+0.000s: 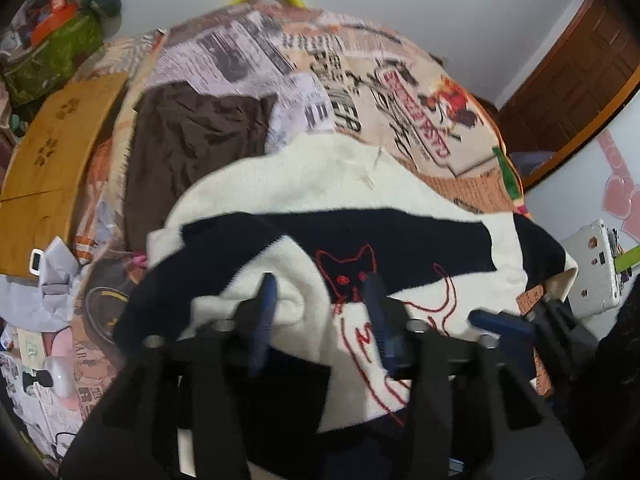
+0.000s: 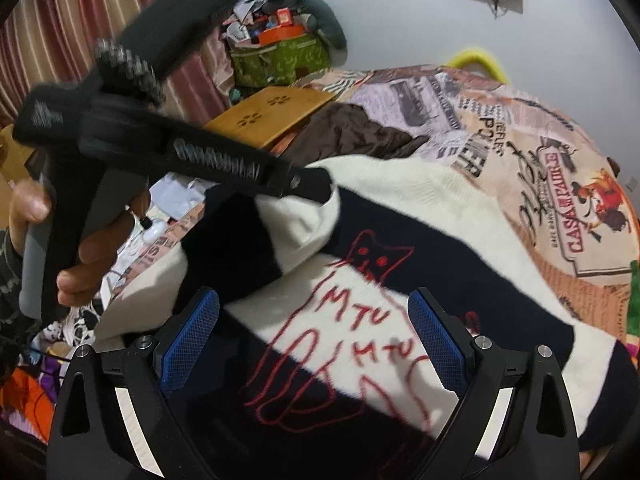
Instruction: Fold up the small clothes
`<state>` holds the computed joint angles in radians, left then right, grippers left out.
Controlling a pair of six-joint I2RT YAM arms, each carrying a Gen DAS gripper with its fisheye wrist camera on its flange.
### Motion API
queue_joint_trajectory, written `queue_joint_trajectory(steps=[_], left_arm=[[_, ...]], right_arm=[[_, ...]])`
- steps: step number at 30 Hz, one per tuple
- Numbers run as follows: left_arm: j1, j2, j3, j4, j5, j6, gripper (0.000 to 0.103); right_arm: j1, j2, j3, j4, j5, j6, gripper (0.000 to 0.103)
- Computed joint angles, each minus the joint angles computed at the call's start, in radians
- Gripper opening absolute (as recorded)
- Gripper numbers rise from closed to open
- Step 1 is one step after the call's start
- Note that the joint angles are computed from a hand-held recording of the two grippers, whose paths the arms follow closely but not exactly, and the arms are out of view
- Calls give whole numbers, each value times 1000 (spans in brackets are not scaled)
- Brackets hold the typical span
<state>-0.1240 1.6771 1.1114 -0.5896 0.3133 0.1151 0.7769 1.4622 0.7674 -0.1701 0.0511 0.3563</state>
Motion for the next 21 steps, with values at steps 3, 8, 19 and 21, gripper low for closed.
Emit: queue_joint_trajectory(steps=[3, 8, 19, 21], left_arm=[[65, -71, -53, 28, -18, 38, 56], [261, -180, -159, 65, -39, 146, 62], [580, -175, -326, 127, 13, 387, 63], [590, -166, -340, 130, 22, 394, 63]], right_arm=[[35, 50, 29, 5, -9, 15, 94], [63, 131, 88, 8, -46, 42, 87], [112, 327, 247, -56, -132, 168, 68], [113, 346, 259, -45, -128, 189, 59]])
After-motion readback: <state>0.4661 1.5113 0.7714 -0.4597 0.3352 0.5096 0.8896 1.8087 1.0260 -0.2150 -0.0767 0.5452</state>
